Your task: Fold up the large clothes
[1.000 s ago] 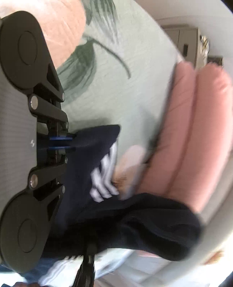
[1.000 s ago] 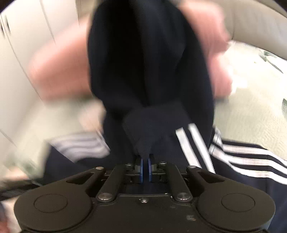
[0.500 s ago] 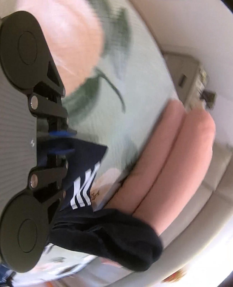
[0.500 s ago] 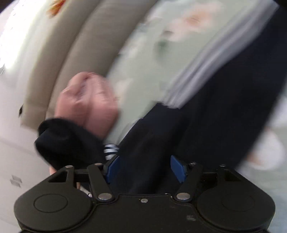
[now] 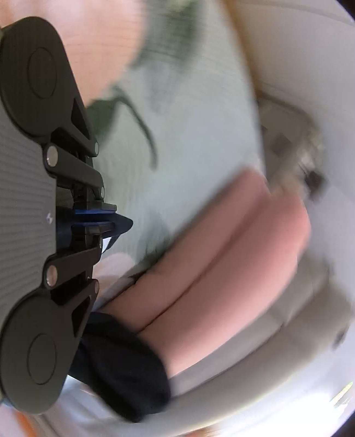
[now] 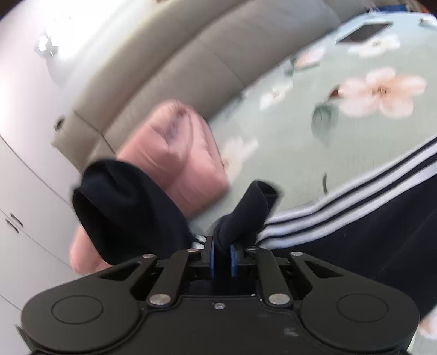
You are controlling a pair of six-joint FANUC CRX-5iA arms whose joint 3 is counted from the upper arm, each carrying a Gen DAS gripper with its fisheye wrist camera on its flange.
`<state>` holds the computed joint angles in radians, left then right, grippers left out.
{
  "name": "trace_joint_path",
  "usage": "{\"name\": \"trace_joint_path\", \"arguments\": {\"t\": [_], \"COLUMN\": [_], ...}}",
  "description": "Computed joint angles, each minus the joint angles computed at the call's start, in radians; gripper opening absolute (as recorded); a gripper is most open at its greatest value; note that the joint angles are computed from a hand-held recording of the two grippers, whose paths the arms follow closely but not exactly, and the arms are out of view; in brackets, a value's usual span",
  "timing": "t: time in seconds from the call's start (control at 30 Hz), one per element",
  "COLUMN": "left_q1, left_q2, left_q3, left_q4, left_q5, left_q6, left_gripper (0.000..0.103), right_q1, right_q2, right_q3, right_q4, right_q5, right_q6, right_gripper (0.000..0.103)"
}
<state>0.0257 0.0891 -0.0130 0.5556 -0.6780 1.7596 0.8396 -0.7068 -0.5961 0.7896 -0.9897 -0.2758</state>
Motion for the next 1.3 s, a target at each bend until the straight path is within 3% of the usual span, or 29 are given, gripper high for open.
{"name": "trace_joint_path", "arguments": {"t": [0.03,0.1,0.13,0.17,0.2,0.27,0.33,0.4,0.5,0.6,0.67,0.77,0.87,1.07,1.3], "left_q1": [0.002,-0.016,-0.025,-0.03,-0.035,-0.046,-0.063,-0.047,-0.062,-0.097,-0.102,-0.093,-0.082,-0.019,-0.034], "left_q2": [0.01,0.051,0.064,0.067,0.072,0.098,0.113,0.093,0.094,0.091,0.062,0.031,0.003,-0.086,-0.123], "left_q3": [0.02,0.127,0.169,0.195,0.228,0.334,0.422,0.394,0.393,0.384,0.343,0.319,0.295,0.174,0.134], "left_q4": [-0.034,-0.173,-0.222,-0.25,-0.272,-0.338,-0.39,-0.309,-0.294,-0.343,-0.344,-0.335,-0.326,-0.258,-0.316], "left_q5": [-0.028,-0.148,-0.201,-0.235,-0.281,-0.424,-0.573,-0.627,-0.732,-0.772,-0.746,-0.742,-0.722,-0.642,-0.622], "left_q6": [-0.003,-0.013,-0.011,-0.02,-0.043,-0.083,-0.115,-0.188,-0.172,-0.117,-0.108,-0.111,-0.118,-0.077,-0.08], "left_gripper": [0.006,0.01,0.017,0.026,0.032,0.075,0.084,0.085,0.082,0.055,0.04,0.022,0.016,0.014,0.016], "right_q1": [0.007,-0.056,-0.089,-0.101,-0.091,0.003,0.095,0.107,0.051,0.058,0.048,0.033,0.032,0.066,0.05], "right_q2": [0.02,0.092,0.127,0.135,0.136,0.147,0.161,0.164,0.198,0.319,0.414,0.518,0.555,0.543,0.6], "right_q3": [0.03,0.132,0.178,0.185,0.184,0.189,0.191,0.21,0.289,0.402,0.47,0.544,0.565,0.594,0.634], "right_q4": [-0.05,-0.284,-0.373,-0.41,-0.395,-0.273,-0.146,-0.129,-0.261,-0.372,-0.414,-0.48,-0.514,-0.525,-0.546], "right_q5": [-0.066,-0.182,-0.239,-0.263,-0.26,-0.386,-0.492,-0.467,-0.34,-0.345,-0.361,-0.403,-0.419,-0.448,-0.497], "right_q6": [0.024,0.208,0.296,0.368,0.39,0.33,0.304,0.324,0.444,0.627,0.719,0.796,0.812,0.806,0.862], "right_gripper": [0.014,0.028,0.034,0.031,0.035,0.096,0.095,0.096,0.096,0.096,0.096,0.096,0.097,0.097,0.101]}}
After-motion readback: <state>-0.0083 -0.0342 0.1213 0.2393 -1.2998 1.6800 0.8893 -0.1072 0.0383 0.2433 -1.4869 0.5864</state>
